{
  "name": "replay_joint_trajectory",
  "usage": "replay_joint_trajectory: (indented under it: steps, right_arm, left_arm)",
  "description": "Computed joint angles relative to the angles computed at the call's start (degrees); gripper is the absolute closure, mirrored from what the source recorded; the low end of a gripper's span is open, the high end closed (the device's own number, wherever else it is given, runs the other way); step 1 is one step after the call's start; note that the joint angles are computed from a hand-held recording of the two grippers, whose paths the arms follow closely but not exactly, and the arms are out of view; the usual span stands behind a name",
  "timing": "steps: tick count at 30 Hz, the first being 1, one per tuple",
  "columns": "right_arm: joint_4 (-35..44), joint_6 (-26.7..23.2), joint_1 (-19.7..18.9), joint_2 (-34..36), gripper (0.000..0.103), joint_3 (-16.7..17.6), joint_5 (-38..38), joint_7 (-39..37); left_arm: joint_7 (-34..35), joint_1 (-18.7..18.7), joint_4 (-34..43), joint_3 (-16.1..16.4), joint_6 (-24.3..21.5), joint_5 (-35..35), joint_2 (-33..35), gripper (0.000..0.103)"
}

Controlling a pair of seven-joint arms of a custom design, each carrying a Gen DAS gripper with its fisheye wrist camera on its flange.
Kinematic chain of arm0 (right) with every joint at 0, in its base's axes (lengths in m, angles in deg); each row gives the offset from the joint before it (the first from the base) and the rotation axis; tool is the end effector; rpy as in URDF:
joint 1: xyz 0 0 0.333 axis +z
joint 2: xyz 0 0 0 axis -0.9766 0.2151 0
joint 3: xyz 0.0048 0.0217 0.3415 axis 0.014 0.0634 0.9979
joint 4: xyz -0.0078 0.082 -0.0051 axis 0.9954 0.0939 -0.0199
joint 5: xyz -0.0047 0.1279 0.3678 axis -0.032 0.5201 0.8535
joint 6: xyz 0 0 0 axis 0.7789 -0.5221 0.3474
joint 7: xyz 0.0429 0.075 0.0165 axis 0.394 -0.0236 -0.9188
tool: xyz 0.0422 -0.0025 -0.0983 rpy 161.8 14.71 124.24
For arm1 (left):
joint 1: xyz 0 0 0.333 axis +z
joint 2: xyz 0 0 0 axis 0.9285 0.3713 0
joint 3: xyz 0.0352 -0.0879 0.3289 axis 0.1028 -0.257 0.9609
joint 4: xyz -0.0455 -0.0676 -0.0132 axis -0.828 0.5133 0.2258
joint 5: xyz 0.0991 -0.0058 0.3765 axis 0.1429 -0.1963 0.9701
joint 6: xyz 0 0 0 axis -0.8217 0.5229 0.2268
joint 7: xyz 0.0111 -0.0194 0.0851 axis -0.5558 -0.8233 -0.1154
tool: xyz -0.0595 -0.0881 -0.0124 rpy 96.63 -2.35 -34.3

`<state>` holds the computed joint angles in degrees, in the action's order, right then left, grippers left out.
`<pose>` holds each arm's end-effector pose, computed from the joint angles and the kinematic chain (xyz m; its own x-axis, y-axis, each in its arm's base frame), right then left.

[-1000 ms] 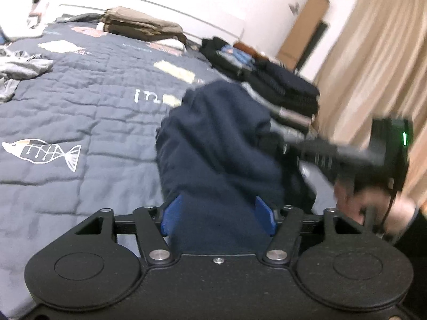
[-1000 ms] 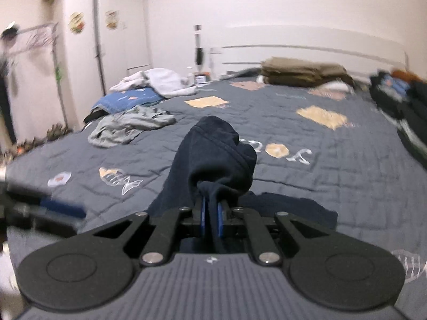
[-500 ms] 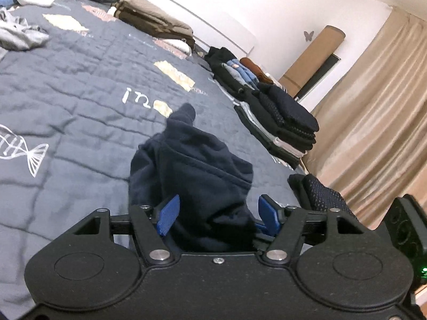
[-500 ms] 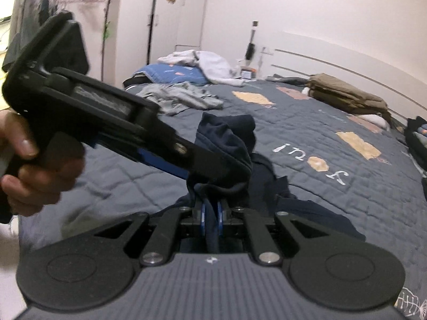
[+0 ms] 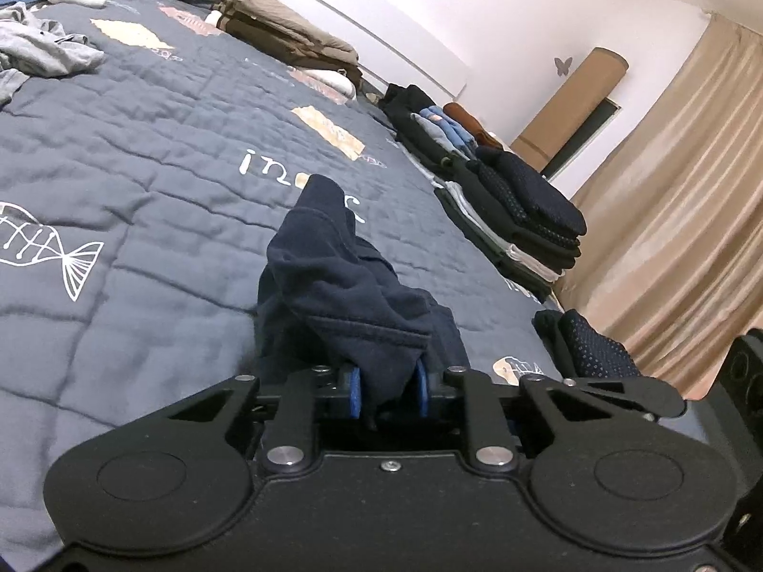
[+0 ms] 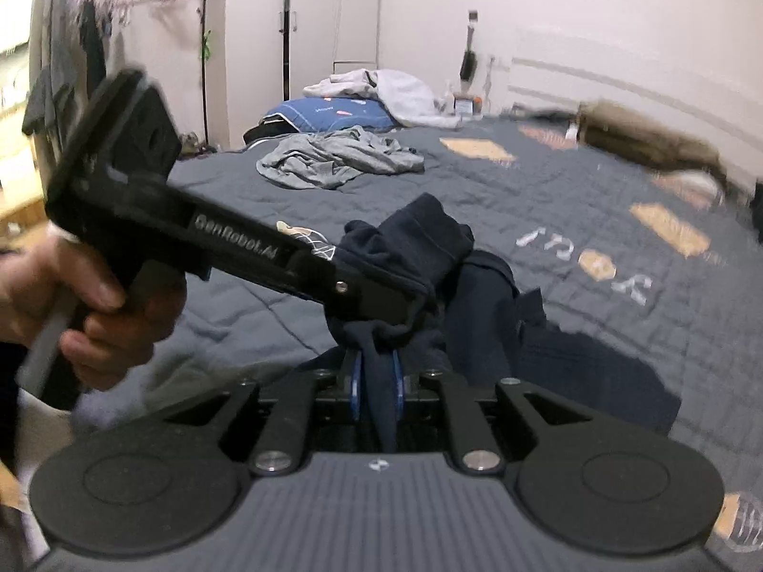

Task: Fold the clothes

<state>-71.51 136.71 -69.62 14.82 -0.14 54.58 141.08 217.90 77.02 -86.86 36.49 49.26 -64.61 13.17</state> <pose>0.6466 0.2613 0.5429 0.4957 -0.8684 -0.0117 -0.4891 -0.2680 -0.8300 0.7434 -0.0764 0.4869 -0.4893 -0.6515 0.5798 -0.7141 -0.0822 -0.6952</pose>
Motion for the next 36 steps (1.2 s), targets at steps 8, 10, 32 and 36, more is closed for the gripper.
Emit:
replay_joint_trajectory:
  steps: [8, 10, 32, 36]
  right_arm:
    - [-1.5, 4.7, -5.4, -1.4, 0.069, 1.5, 16.5, 3.1]
    - [-0.9, 5.6, -0.9, -0.3, 0.065, -5.1, 11.7, 10.9]
    - [17.1, -7.2, 0.4, 13.6, 0.065, -11.0, -11.1, 26.3]
    - [16.8, -6.2, -1.2, 14.2, 0.068, -8.5, -10.1, 24.6]
  left_arm:
    - [1.5, -0.1, -0.5, 0.0, 0.5, -0.2, -0.3, 0.083]
    - [1.7, -0.1, -0.5, 0.0, 0.5, -0.1, -0.4, 0.083]
    - [2.1, -0.1, 0.1, 0.0, 0.1, 0.8, 0.1, 0.083]
    - [1.8, -0.1, 0.3, 0.0, 0.0, 1.0, 0.2, 0.083]
